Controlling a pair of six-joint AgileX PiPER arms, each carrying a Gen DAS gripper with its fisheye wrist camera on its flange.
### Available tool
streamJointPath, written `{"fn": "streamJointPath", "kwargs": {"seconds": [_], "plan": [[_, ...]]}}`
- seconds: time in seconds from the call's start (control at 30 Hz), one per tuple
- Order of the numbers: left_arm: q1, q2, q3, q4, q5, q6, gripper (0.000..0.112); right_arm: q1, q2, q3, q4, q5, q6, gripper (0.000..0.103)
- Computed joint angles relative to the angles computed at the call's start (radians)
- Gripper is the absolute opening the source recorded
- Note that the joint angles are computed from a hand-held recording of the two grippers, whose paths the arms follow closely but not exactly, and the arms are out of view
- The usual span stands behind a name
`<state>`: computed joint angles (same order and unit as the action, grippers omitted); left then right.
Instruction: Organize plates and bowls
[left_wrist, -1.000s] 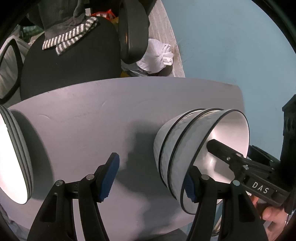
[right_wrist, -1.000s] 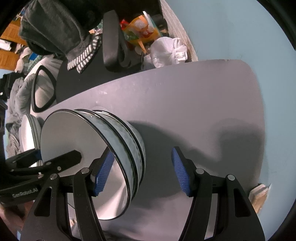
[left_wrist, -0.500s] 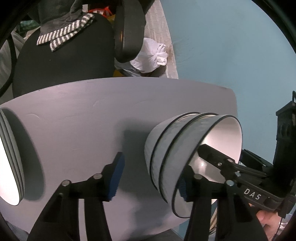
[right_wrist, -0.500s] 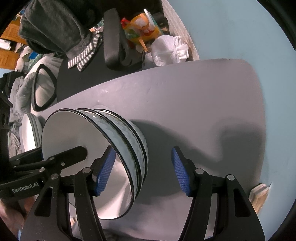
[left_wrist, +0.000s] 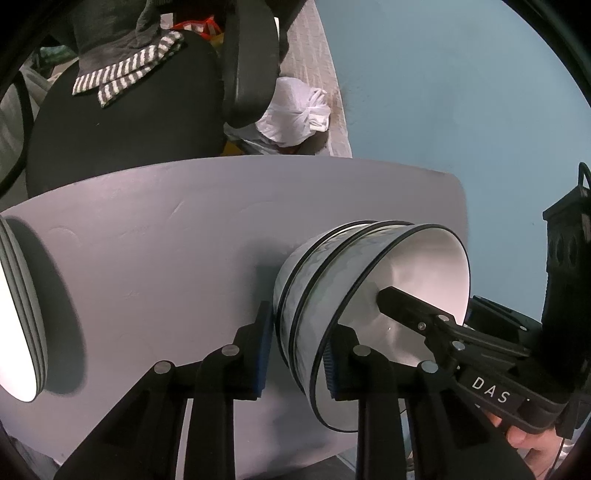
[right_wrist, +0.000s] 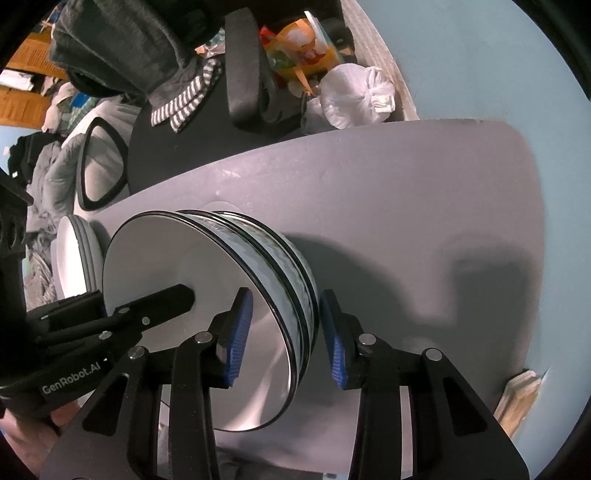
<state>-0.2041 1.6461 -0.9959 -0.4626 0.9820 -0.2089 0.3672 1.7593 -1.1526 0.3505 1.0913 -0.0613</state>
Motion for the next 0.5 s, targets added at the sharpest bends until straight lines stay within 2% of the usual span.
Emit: {"fn": "streamJointPath", "kwargs": {"seconds": [0.2, 0.5], "plan": [[-0.003, -0.002, -0.009, 0.022, 0.013, -0.015, 0.017, 0.011, -0.012, 0.01, -0.009, -0.015, -0.018, 0.036], [-0.025, -0.015, -0.006, 0.049, 0.006, -0.024, 0.017, 0.049, -0.026, 0.012, -0.072, -0.041, 0.03, 0.036]]}}
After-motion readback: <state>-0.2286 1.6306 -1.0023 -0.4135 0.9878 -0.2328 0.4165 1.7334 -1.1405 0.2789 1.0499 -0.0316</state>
